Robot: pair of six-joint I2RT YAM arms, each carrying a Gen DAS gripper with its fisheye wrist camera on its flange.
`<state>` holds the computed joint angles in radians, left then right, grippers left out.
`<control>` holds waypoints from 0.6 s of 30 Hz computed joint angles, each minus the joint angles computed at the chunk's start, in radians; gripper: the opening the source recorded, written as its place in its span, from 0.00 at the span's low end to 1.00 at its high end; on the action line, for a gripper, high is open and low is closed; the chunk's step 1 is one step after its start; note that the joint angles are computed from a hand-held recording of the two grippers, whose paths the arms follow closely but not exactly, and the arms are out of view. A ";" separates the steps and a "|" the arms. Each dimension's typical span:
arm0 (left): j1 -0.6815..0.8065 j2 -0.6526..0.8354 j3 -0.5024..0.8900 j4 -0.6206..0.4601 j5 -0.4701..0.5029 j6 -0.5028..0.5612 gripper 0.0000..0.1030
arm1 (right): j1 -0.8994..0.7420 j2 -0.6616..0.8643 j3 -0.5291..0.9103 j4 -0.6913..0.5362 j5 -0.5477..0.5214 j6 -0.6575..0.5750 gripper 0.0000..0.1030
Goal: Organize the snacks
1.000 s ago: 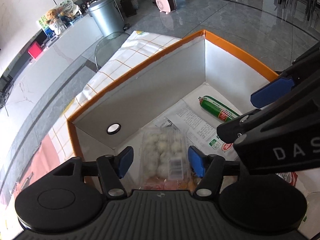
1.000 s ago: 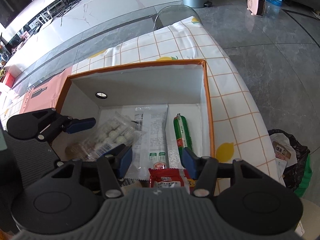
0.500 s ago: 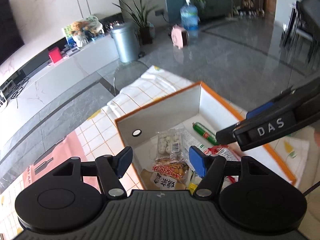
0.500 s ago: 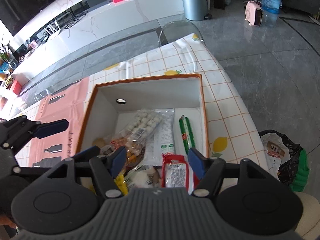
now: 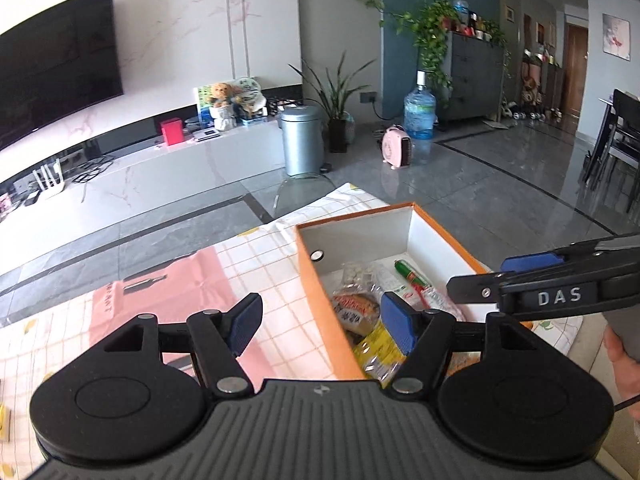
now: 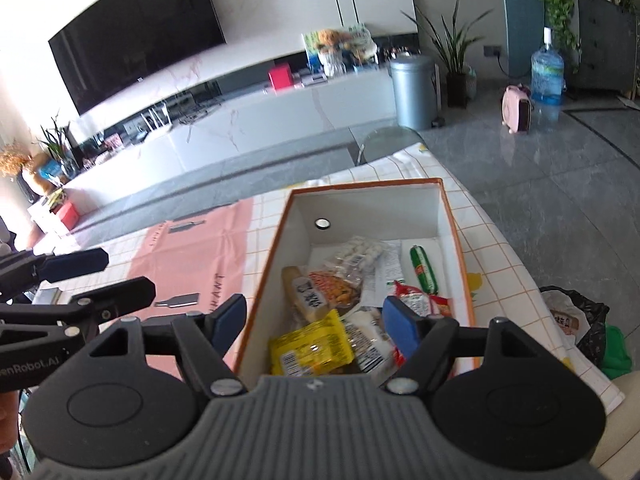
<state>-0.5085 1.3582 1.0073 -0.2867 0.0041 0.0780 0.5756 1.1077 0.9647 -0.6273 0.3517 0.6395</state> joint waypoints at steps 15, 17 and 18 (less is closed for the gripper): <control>0.128 -0.388 -0.397 0.124 -0.056 -0.034 0.85 | 0.665 0.171 0.028 -0.262 0.716 0.619 0.81; 0.139 -0.428 -0.435 0.131 -0.062 -0.024 0.85 | 0.721 0.226 0.050 -0.322 0.756 0.715 0.83; 0.152 -0.454 -0.459 0.132 -0.053 -0.017 0.85 | 0.742 0.251 0.058 -0.341 0.772 0.749 0.83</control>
